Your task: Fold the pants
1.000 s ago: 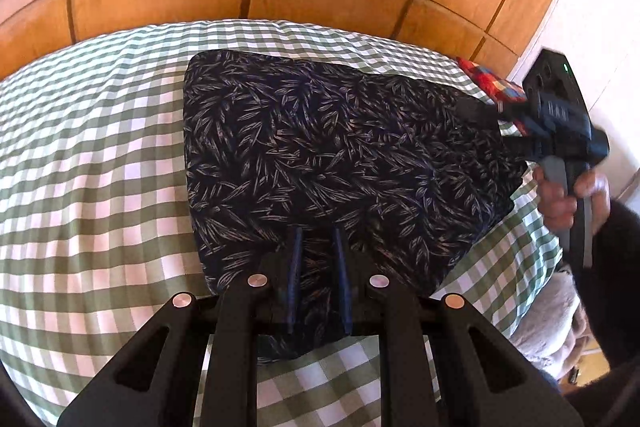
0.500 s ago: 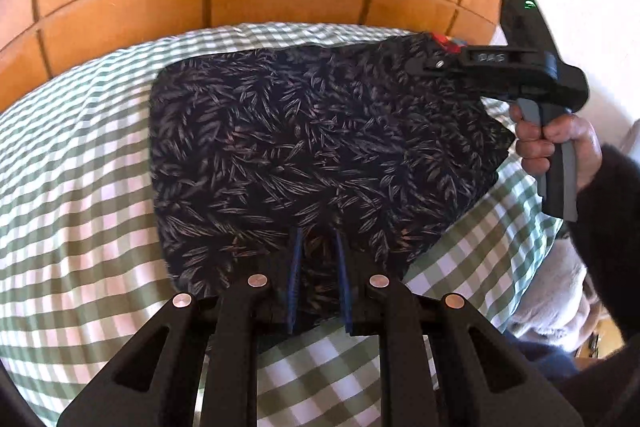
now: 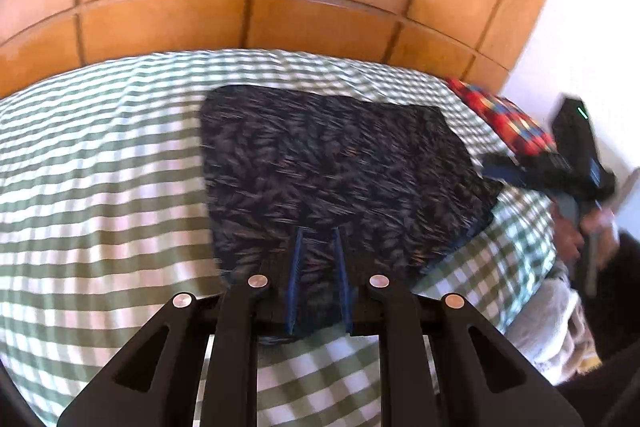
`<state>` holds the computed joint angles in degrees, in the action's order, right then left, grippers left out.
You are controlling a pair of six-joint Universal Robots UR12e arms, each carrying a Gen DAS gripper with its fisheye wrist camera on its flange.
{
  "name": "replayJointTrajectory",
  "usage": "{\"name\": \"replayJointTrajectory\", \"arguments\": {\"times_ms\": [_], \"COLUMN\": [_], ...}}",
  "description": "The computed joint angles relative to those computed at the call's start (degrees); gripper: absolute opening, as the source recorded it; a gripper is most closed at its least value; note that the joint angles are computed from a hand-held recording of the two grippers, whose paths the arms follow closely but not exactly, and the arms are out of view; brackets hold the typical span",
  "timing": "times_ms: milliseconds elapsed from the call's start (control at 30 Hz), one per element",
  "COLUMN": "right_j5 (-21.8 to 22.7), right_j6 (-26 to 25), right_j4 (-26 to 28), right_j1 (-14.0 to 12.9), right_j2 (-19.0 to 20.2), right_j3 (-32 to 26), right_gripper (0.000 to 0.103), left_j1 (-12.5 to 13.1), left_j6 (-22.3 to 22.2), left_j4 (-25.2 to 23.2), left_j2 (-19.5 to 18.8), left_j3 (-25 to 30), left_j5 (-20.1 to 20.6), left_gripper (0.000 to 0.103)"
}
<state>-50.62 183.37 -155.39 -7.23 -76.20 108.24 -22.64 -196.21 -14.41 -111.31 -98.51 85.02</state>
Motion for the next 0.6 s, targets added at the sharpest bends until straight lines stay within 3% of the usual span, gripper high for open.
{"name": "replayJointTrajectory", "arguments": {"times_ms": [133,167,200,300,533,600], "right_j5": [-1.2,-2.8,-4.9,-10.7,-19.5,-21.0], "right_j6": [-2.6,-2.7,-2.7,-3.6,-10.0,-9.5], "right_j4": [2.7,2.5,1.9,0.6,0.8,0.4], "right_j1": [0.6,1.1,1.8,3.9,5.8,5.8], "right_j2": [-2.6,-2.9,-3.1,-3.1,-4.1,-2.7], "right_j3": [3.1,3.4,3.7,3.7,3.2,3.9], "right_gripper": [0.055,0.047,0.025,0.017,0.012,0.013], "left_j1": [0.0,-0.1,-0.1,-0.7,-1.9,-2.1], "left_j6": [-0.7,-0.5,-0.2,1.7,3.9,4.0], "left_j4": [-1.0,-1.4,-1.5,-2.7,-4.8,-5.0], "left_j2": [0.1,0.1,0.1,0.2,-0.7,-0.8], "left_j3": [-0.2,-0.2,-0.3,0.0,0.7,0.9], "left_j5": [2.5,3.1,3.2,4.3,5.5,6.3], "left_gripper": [0.014,0.014,0.014,0.014,0.016,0.016]}}
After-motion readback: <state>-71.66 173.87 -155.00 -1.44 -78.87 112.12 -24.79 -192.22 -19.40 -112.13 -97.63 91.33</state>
